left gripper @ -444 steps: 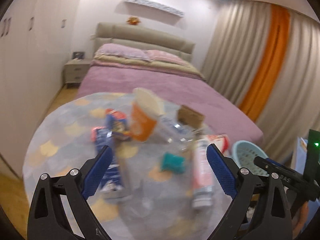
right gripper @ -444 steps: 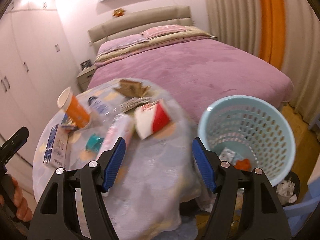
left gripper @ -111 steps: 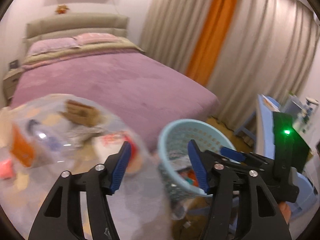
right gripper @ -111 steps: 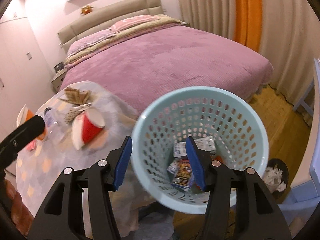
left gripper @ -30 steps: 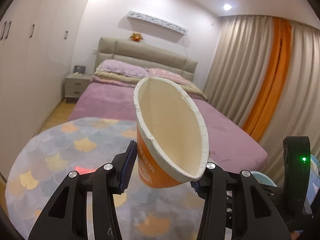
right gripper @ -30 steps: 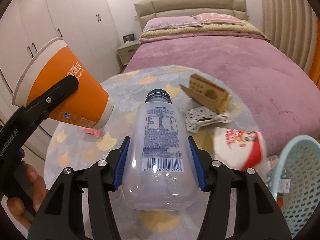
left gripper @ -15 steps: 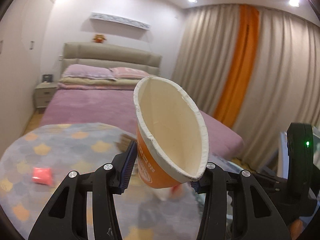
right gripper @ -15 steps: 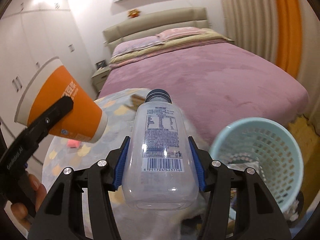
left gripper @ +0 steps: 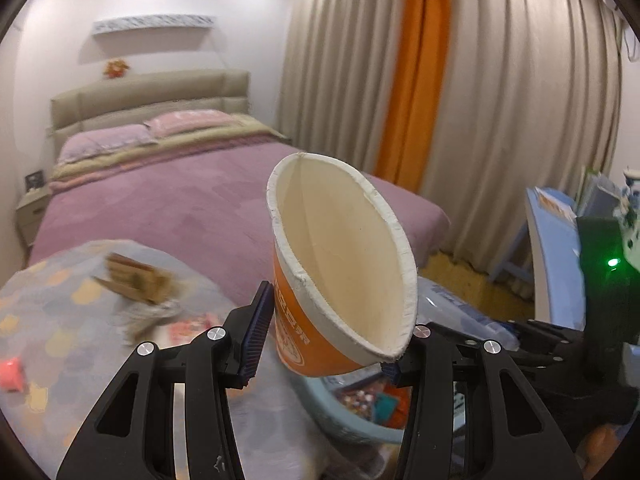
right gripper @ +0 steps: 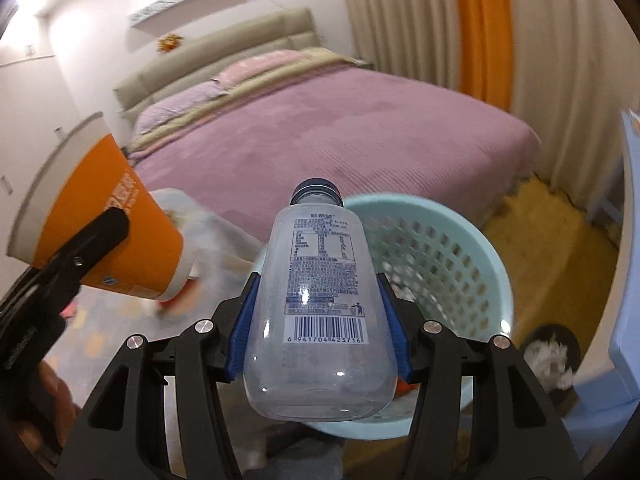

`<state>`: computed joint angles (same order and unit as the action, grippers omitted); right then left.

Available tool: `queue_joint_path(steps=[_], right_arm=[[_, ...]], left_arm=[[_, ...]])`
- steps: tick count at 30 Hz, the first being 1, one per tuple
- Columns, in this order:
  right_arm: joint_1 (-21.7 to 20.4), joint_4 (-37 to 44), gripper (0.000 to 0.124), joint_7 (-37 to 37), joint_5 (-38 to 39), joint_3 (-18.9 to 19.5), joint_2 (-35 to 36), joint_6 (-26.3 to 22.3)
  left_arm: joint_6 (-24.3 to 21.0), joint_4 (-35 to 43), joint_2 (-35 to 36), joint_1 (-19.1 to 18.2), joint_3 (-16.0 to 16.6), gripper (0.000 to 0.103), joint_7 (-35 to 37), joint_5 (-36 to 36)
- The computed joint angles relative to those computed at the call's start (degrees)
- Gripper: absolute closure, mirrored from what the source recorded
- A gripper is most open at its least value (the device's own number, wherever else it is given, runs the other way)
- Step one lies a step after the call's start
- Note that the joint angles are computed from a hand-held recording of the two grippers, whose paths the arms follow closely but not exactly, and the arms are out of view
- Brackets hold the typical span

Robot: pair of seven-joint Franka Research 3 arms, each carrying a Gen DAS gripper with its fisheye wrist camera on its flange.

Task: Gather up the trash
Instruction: 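Carry the cup and bottle over the blue basket and open both tools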

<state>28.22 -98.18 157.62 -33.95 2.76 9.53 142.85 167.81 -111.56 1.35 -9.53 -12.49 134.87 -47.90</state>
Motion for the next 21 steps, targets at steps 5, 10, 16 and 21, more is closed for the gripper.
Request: queue_joint_path(steps=[5,10,16,21], right_arm=[[-1.2,-2.2,0.072,1.3,2.2,-0.6,0.3,-1.4],[-2.4,-4.8,0.071,1.8,4.3,-1.1,0.2,-0.2],[-3.6,-8.0,0.069,3.3,4.3,-1.3,-1.6,2.0],[-4.3,-8.4,0.069,3.6,3.9,-1.0,-2.0,3.1]], left_arm=[[-6.6,4.3,4.7,0.6,-1.7,0.058,-3.3,3.4],[-14.3,10.0,9.8,2.9,-3.6,0.056,-4.5,3.5],[-14.0,9.9,10.4,4.4,-5.2,0.041,-5.1,3.9],[-14.6,8.9,9.3,5.1,-5.1,0.041,-5.0,2.9]])
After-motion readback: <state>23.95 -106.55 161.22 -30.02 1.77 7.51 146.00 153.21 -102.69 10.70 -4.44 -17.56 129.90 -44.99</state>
